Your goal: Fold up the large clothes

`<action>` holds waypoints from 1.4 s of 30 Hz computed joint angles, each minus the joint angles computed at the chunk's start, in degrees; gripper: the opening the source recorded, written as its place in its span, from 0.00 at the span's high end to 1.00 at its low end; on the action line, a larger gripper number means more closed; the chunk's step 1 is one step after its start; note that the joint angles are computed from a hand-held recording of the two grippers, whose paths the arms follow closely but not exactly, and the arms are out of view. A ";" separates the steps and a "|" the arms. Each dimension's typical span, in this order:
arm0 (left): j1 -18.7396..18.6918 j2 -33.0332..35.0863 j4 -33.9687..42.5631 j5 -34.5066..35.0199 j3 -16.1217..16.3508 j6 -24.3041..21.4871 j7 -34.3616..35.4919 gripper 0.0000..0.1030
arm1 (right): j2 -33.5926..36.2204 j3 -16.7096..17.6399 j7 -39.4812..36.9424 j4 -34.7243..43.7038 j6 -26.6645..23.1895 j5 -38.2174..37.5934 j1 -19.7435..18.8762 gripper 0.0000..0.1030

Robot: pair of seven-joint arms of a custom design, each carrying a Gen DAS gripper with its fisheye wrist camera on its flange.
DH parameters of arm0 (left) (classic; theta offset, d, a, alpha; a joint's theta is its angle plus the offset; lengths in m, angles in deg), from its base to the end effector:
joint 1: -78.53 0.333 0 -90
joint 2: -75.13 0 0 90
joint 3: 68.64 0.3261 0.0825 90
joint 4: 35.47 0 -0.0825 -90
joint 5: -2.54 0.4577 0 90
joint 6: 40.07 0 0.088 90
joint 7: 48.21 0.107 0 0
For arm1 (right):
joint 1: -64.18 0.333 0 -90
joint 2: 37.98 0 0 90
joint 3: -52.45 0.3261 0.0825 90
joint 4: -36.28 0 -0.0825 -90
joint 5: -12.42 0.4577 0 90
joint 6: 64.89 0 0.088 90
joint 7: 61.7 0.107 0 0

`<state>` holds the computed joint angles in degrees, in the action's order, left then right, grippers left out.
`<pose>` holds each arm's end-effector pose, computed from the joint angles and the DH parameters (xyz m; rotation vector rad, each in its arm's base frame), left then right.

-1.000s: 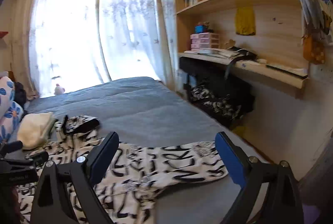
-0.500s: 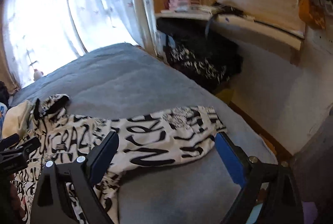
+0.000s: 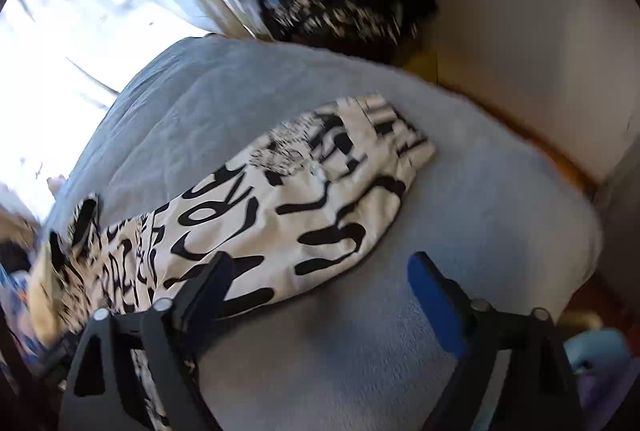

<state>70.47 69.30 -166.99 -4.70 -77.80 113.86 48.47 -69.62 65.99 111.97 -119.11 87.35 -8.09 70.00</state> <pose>0.5711 -0.1736 0.4122 -1.6478 2.2838 -0.6043 0.4275 0.1540 0.4072 -0.9254 2.4468 -0.4209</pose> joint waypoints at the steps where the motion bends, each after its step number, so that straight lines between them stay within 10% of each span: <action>1: -0.09 0.38 0.21 -0.58 0.13 -0.65 0.55 0.01 | 0.39 -0.85 0.25 -0.64 1.37 0.88 0.12 0.16; 6: 0.23 0.50 -0.93 0.83 0.00 0.92 0.23 0.01 | 5.71 -6.10 -1.83 -2.26 9.60 9.13 2.09 0.36; 10: -0.15 -0.37 -1.85 -2.80 0.89 0.70 3.95 0.01 | 9.18 -3.56 -0.34 -0.72 11.64 9.29 -1.15 0.41; 14: 0.02 -1.58 -2.71 -6.77 1.69 -0.15 6.80 0.01 | 11.84 -1.18 2.73 2.14 11.46 5.44 -4.20 0.94; 20: 2.07 -5.61 -7.04 -3.77 2.27 4.80 6.26 0.01 | 7.06 11.02 9.88 11.04 4.40 -21.13 -10.35 0.95; 27: 4.67 -9.85 -10.21 -4.62 6.44 5.71 6.46 0.02 | 16.65 14.30 -1.10 25.76 5.50 -35.88 -3.19 0.94; 31: 6.70 -11.37 -11.38 -5.50 8.40 4.73 7.20 0.02 | 26.81 13.40 -10.94 31.96 7.14 -33.07 3.00 0.89; 35: 8.09 -11.08 -11.54 -7.41 10.18 2.03 9.14 0.02 | 34.25 12.05 -20.34 33.71 8.38 -22.71 7.93 0.60; 42: 8.00 -9.62 -11.42 -14.60 11.34 -2.22 16.50 0.02 | 34.88 9.88 -24.63 28.49 11.69 -6.96 12.65 0.57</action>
